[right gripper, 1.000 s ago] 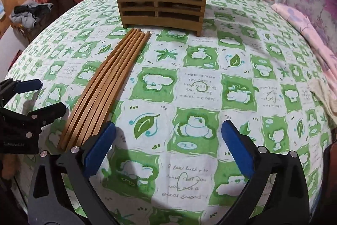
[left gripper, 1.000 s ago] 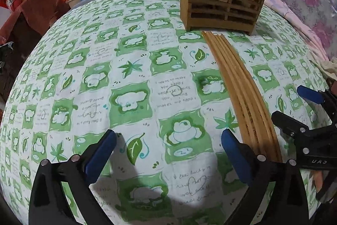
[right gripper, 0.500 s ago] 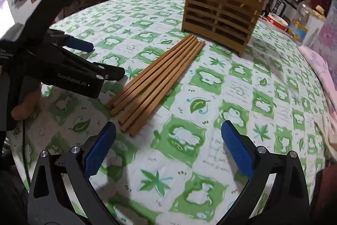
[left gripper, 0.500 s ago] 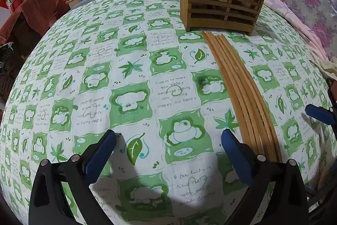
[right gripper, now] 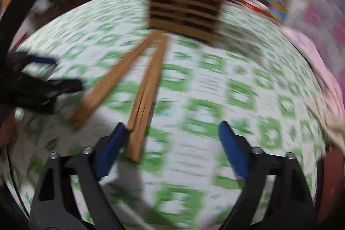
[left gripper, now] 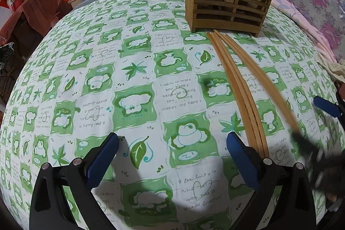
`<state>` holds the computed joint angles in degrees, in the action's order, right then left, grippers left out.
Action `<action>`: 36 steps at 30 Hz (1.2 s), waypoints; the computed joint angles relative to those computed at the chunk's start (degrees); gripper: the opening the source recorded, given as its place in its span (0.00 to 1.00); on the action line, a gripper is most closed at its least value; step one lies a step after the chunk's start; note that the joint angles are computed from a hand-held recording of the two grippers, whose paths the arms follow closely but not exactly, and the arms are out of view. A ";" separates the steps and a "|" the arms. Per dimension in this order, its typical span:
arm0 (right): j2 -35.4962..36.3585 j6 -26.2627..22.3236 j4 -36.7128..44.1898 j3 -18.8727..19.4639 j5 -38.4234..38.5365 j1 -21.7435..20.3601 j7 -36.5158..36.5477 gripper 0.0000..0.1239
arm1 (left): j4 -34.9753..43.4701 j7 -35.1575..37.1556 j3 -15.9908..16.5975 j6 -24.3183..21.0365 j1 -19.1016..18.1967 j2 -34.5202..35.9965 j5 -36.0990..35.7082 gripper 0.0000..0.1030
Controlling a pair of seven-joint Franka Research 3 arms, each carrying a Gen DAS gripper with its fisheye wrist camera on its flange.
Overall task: Organize utensils
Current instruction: 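Withdraw both open grippers from the holder back over the chopstick pile, then close the left gripper on a chopstick while the right gripper grasps another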
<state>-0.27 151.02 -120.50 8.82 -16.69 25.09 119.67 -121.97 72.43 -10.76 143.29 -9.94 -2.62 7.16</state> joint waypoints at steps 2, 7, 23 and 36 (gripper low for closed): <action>-1.49 1.47 -1.85 -0.49 0.44 -0.72 2.35 0.59 | 0.01 0.29 0.05 0.01 0.01 -0.01 -0.43 0.95; -3.82 7.89 -5.69 -0.70 7.13 -2.38 1.24 0.59 | -1.07 5.00 0.71 1.44 -0.13 -1.18 -7.12 0.95; -3.02 8.34 -5.83 -0.78 20.81 -3.45 -4.58 0.61 | 0.22 9.31 -0.11 1.24 -1.06 0.16 -9.20 0.95; -3.22 8.91 -6.19 -0.77 21.98 -3.55 -5.22 0.61 | -0.49 16.16 0.38 2.00 -1.10 -0.95 -18.38 0.94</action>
